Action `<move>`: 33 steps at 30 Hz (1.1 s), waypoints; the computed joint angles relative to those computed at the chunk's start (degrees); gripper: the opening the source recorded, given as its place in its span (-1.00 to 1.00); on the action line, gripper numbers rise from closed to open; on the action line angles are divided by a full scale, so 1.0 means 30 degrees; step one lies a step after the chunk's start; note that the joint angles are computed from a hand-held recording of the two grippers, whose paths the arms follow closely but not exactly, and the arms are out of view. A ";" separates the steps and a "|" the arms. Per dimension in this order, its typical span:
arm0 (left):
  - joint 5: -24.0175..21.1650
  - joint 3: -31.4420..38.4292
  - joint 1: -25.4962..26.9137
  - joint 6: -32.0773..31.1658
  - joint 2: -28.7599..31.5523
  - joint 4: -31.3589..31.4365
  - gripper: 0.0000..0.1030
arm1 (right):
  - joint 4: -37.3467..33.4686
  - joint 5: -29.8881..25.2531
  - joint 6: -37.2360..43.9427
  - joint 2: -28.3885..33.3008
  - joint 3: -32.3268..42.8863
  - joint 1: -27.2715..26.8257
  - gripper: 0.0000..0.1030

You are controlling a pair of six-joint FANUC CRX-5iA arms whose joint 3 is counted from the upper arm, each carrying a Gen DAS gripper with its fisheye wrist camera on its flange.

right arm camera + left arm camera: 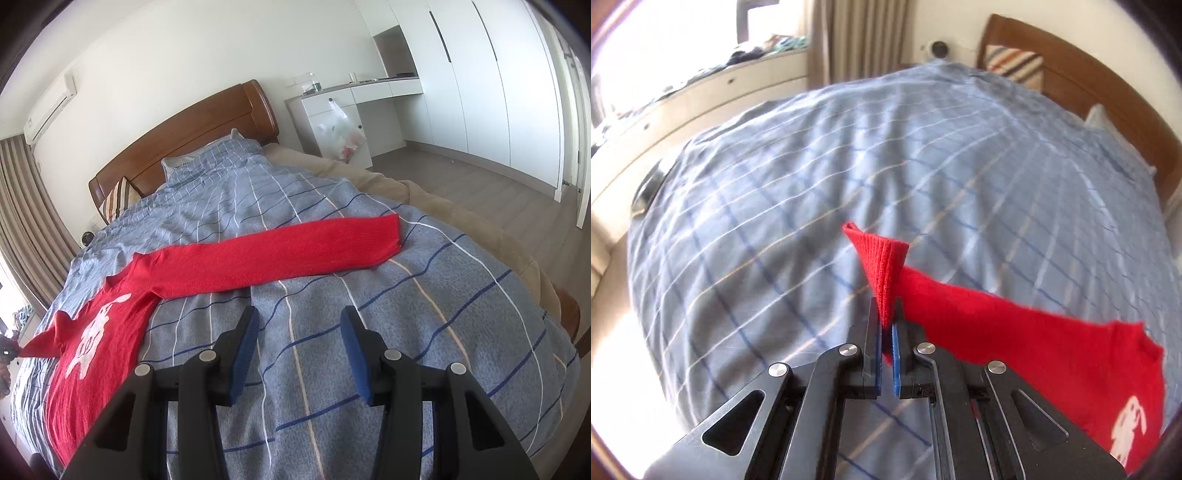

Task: Fold small clothes
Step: 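Grasp the other sleeve cuff with the left gripper, pull it outward, release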

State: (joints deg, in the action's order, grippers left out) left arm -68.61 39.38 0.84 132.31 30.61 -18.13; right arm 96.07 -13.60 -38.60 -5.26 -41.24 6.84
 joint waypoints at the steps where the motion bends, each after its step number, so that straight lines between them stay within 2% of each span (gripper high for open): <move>1: 0.0307 -0.0940 0.0282 0.0319 -0.0312 0.0278 -0.96 | -0.0436 -0.0184 0.0464 0.0131 0.0116 0.0221 -0.11; 5: 0.1005 -0.3116 0.0609 0.0910 -0.0594 0.1116 -0.96 | -0.1984 -0.0941 0.1993 0.0407 0.0354 0.1043 -0.11; 9: 0.1403 -0.3844 0.0346 0.1694 -0.0778 0.0579 -0.96 | -0.3353 -0.1632 0.3307 0.0619 0.0592 0.1662 -0.11; 13: 0.1977 -0.4483 0.0843 0.1876 -0.1041 0.1278 -0.96 | -0.3547 -0.1815 0.3177 0.0589 0.0543 0.1694 -0.11; 19: 0.3797 -0.6054 0.1470 0.1874 -0.1649 0.2287 -0.95 | -0.3515 -0.1878 0.2682 0.0482 0.0413 0.1593 -0.11; 25: 0.3987 -0.6339 0.1360 0.2024 -0.1890 0.2019 -0.90 | -0.3458 -0.1871 0.2597 0.0448 0.0391 0.1563 -0.11; 27: 0.4121 -0.6588 0.1303 0.1918 -0.2164 0.1939 -0.82 | -0.3429 -0.1900 0.2489 0.0434 0.0371 0.1555 -0.06; 28: 0.4182 -0.6753 0.1249 0.1849 -0.2359 0.1880 -0.76 | -0.3455 -0.1932 0.2454 0.0429 0.0374 0.1559 0.03; 29: 0.4268 -0.6950 0.1170 0.1785 -0.2603 0.1828 -0.60 | -0.3443 -0.2020 0.2361 0.0417 0.0356 0.1593 0.12; 32: 0.4697 -0.7758 0.0709 0.2215 -0.3610 0.1203 0.12 | -0.3923 -0.2444 0.2439 0.0450 0.0396 0.1861 0.31; 33: 0.4866 -0.8048 0.0505 0.2259 -0.3963 0.1047 0.21 | -0.4014 -0.2451 0.2424 0.0444 0.0385 0.1882 0.31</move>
